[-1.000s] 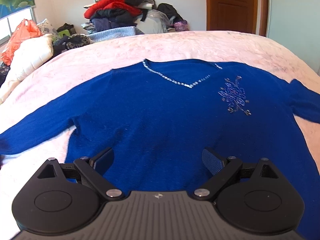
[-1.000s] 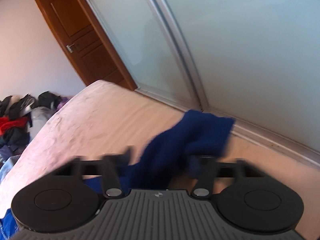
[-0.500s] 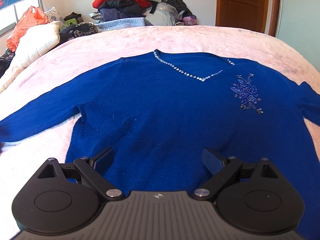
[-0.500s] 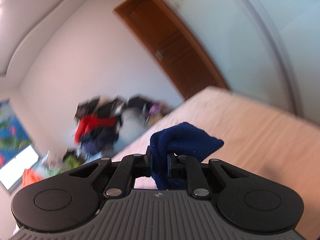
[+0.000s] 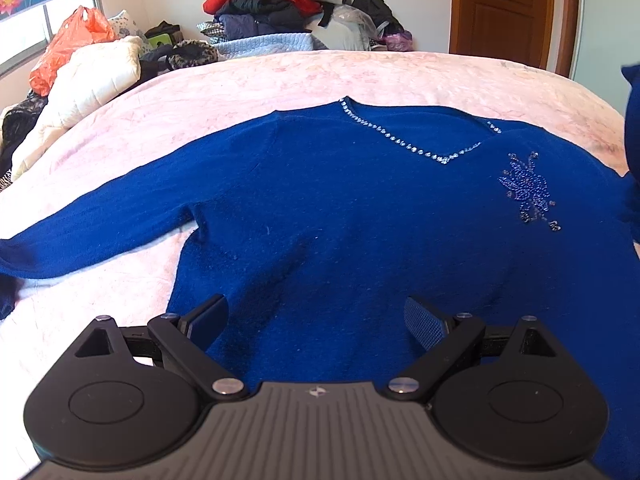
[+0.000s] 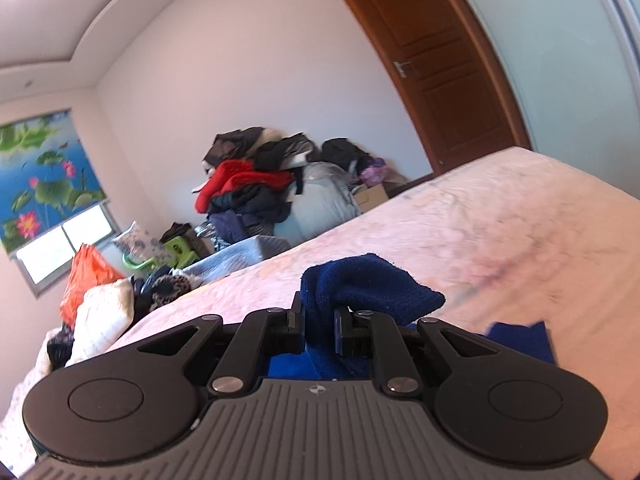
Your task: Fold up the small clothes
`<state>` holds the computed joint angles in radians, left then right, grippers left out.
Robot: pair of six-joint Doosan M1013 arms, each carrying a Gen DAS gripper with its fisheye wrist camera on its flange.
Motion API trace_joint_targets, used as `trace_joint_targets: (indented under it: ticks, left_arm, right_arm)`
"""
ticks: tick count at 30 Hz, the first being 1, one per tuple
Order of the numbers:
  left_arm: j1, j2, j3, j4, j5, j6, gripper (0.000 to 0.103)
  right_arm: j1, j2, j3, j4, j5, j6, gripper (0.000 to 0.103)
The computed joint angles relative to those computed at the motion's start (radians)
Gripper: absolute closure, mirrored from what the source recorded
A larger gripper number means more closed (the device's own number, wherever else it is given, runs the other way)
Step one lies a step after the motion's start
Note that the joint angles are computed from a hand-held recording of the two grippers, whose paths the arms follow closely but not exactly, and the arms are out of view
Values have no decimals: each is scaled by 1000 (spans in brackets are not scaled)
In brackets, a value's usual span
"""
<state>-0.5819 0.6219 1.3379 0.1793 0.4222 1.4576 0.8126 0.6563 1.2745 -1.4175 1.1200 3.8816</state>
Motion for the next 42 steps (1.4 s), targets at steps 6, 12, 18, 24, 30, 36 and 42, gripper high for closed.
trace_joint_targets:
  ticks: [6,12,18,24,30,36,42]
  left_arm:
    - [7,5,-5,-8,10,0,7]
    - [15,5,-6,-14,7,1,8]
    - [24,4,-7,-17,7,-5,7]
    - [35,4,-9,-27,13,-12,7]
    - [45,7,-11,-33,26,-22,7]
    - [51,11,-15,-27,37,-34,7]
    - [54,9,-14,-13,45,-49,7]
  right_arm:
    - [-12,33,-67,11,-42,-83,86]
    - [-30,68,-125,33,-117,-158,86]
    - [-45,136,-247,106,-191,-318,86]
    - [-57,229,-410,217,-234,-555,86]
    - [-66,323,-580,360,-246,-762,86]
    - [-66,428,-785,489,-232,-970,86]
    - [-83,565,-1057,768,-146,-1291,35]
